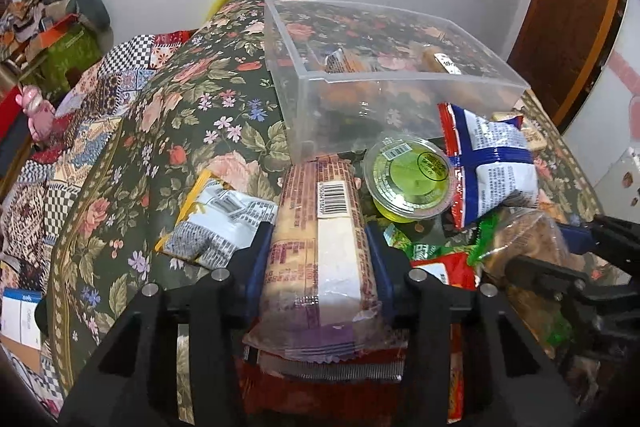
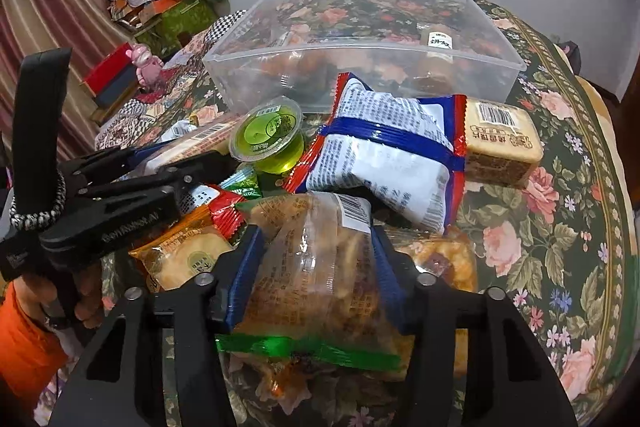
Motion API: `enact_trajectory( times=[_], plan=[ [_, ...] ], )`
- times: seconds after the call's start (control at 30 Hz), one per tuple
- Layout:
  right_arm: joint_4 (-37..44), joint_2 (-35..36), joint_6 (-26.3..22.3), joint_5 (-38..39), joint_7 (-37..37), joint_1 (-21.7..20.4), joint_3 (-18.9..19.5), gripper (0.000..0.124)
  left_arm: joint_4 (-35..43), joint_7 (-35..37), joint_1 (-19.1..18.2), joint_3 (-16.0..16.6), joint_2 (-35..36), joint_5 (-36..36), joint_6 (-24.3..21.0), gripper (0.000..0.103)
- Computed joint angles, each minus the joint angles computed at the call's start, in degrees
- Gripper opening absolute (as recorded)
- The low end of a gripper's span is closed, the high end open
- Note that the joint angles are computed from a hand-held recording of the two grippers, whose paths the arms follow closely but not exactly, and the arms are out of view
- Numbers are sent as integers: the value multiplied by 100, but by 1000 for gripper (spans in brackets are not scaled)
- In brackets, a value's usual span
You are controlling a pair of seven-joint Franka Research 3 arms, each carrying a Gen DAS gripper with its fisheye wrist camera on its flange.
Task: Organize snacks
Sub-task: 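Lower wafer bar into box with left tool while right tool places bread bag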
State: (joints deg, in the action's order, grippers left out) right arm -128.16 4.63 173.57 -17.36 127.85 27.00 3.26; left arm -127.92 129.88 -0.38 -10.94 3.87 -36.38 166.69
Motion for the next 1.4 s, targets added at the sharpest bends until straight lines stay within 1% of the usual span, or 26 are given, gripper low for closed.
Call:
enact_trajectory(
  times=[0.03, 0.07, 0.2, 0.37, 0.43, 0.63, 0.73, 0.9, 1.0, 1.1, 1.2, 1.4],
  plan=[
    [-35, -18, 40, 197, -149, -47, 55, 43, -33, 41, 5, -5, -45, -33, 11, 45],
    [-82, -53, 74, 216, -131, -46, 44, 42, -81, 87, -2, -3, -108, -67, 37, 45],
    [-140, -123, 118, 31, 42, -15, 16, 40, -251, 398, -125, 99, -404, -391, 22, 45],
    [-272, -372, 183, -674, 616, -99, 48, 39, -464, 661, -418, 378, -818, -765, -70, 45],
    [-324, -478, 239, -833, 754, -235, 143, 39, -519, 745, -562, 492, -969, -879, -60, 45],
    [-179, -670, 238, -1927, 1654, -731, 425, 39, -507, 926, -962, 780, -1249, -1136, -35, 45],
    [-36, -707, 217, -2461, 2078, -959, 519, 39, -396, 945, -1078, 840, -1253, -1190, -37, 45],
    [251, -679, 169, -3130, 2634, -1162, 514, 39, -130, 869, -1158, 800, -1103, -1136, 1, 45],
    [488, -578, 123, -3361, 2795, -1187, 424, 39, 144, 931, -1165, 721, -908, -1212, 26, 45],
    [669, -480, 69, -3549, 2927, -1148, 306, 39, 435, 910, -1089, 589, -689, -1236, -12, 45],
    [900, -312, 5, -3528, 2876, -1063, 162, 39, 750, 775, -948, 412, -412, -1098, -21, 45],
    [1465, 168, -167, -3046, 2372, -790, -176, 39, 1433, 106, -619, 60, 243, -275, -120, 45]
  ],
)
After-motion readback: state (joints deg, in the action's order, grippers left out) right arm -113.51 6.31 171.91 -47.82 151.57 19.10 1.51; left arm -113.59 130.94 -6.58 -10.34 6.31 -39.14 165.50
